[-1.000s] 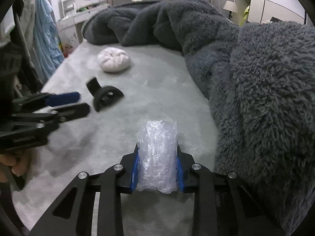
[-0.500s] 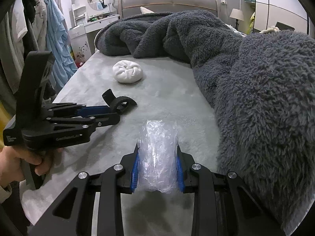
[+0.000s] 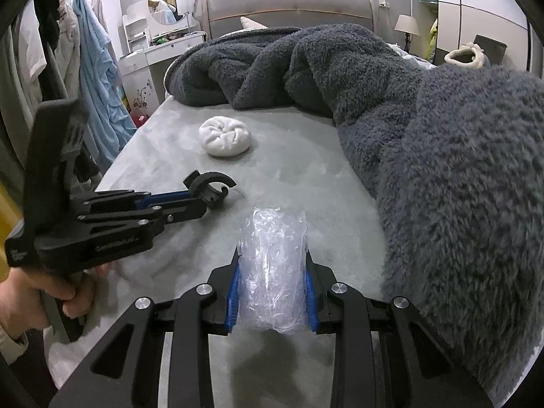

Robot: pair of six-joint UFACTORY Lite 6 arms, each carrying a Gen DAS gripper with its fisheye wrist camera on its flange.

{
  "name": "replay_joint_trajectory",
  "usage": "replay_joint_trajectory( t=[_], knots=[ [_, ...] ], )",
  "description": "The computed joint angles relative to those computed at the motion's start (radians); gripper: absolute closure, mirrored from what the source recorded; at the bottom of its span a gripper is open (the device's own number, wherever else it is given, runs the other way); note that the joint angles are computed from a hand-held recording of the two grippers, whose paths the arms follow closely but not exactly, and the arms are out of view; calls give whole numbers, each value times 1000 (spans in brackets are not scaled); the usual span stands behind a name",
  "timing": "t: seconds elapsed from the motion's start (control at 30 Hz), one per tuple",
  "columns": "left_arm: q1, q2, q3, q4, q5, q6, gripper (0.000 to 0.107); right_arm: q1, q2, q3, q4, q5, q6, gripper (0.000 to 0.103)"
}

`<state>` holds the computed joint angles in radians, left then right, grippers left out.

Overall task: Collect trash
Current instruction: 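Grasp the black toy wheel with the left tool while the right tool holds the plastic bag, then carry the wheel and plastic bag over the teal bin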

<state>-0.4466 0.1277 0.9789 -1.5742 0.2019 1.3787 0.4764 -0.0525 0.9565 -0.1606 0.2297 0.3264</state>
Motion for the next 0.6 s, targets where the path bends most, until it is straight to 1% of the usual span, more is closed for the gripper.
replay_joint_trajectory(
  t=[0.07,0.13,0.23,0.37,0.6],
  knots=[
    [3,-33,-22,-22,5,31,86,14,13,19,-31,5,39,72],
    [8,-59,-37,1,11,26,86,28,30,41,-51,8,67,72],
    [21,-102,-63,87,12,-27,86,53,67,88,-53,16,87,72],
    [61,-157,-96,230,27,-120,86,98,114,148,-109,32,162,72],
    [209,-251,-155,394,152,-194,86,148,190,223,-106,34,185,72]
  ],
)
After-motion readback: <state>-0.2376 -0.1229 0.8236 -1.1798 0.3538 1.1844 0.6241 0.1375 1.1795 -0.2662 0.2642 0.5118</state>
